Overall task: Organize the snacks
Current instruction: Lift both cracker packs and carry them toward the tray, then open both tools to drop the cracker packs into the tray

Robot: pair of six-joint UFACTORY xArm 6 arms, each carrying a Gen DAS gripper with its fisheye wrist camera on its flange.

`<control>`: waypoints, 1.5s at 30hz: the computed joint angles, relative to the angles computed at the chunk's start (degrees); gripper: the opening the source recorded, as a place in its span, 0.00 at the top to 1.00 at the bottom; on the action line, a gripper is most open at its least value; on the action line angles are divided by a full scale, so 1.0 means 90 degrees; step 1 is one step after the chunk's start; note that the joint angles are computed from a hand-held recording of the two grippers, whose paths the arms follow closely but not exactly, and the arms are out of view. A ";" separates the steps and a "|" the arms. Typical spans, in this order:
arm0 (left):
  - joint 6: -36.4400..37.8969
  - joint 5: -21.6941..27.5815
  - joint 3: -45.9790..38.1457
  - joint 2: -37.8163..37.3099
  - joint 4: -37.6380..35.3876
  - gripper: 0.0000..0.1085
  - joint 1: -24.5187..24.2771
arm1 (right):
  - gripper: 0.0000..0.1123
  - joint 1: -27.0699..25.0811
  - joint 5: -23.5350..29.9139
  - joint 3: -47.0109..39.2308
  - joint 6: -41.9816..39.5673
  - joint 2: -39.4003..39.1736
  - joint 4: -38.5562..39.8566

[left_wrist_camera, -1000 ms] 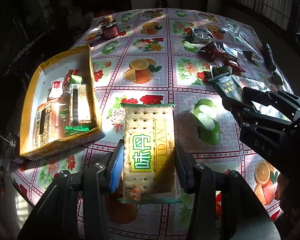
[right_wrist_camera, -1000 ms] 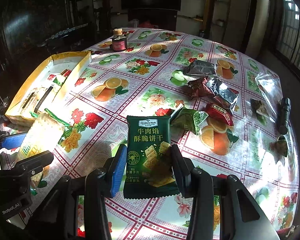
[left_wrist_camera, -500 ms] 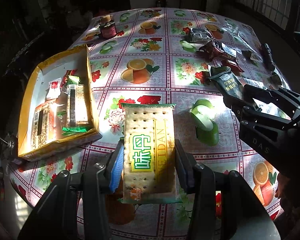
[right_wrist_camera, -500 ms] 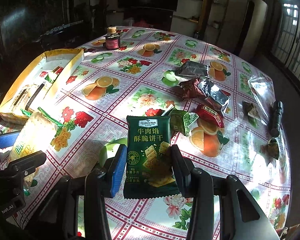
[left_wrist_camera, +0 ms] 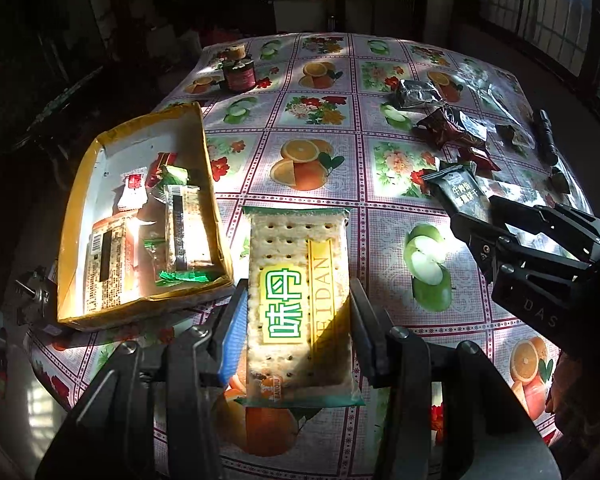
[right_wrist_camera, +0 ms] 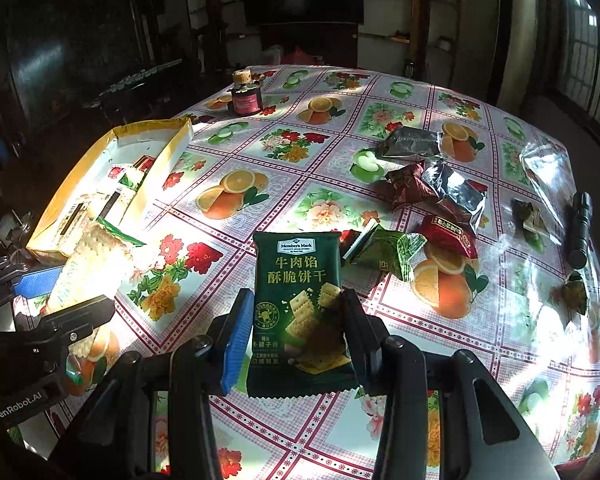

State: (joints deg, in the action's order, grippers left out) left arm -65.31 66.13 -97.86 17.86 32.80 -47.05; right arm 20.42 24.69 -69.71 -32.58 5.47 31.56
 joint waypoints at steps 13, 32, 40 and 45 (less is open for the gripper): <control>-0.0606 -0.0149 0.1524 -0.1420 0.0304 0.56 0.0874 | 0.61 0.0399 0.1223 -0.1115 -0.1071 0.0551 0.1662; 0.1393 -0.0577 -0.0145 0.0170 -0.1266 0.56 0.3147 | 0.61 0.1585 0.2558 -0.4525 -0.0605 0.2979 0.1001; 0.1732 -0.0773 0.0017 0.0251 -0.1809 0.56 0.3283 | 0.61 0.1553 0.2810 -0.4768 -0.0725 0.3225 0.1038; 0.1333 -0.0651 0.0192 0.0044 -0.1094 0.53 0.3015 | 0.50 0.1383 0.2498 -0.4214 -0.0847 0.2811 0.1276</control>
State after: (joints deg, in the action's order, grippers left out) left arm -53.31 60.27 -96.13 18.26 22.95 -19.91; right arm 32.86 47.18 -107.63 -40.20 30.77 43.05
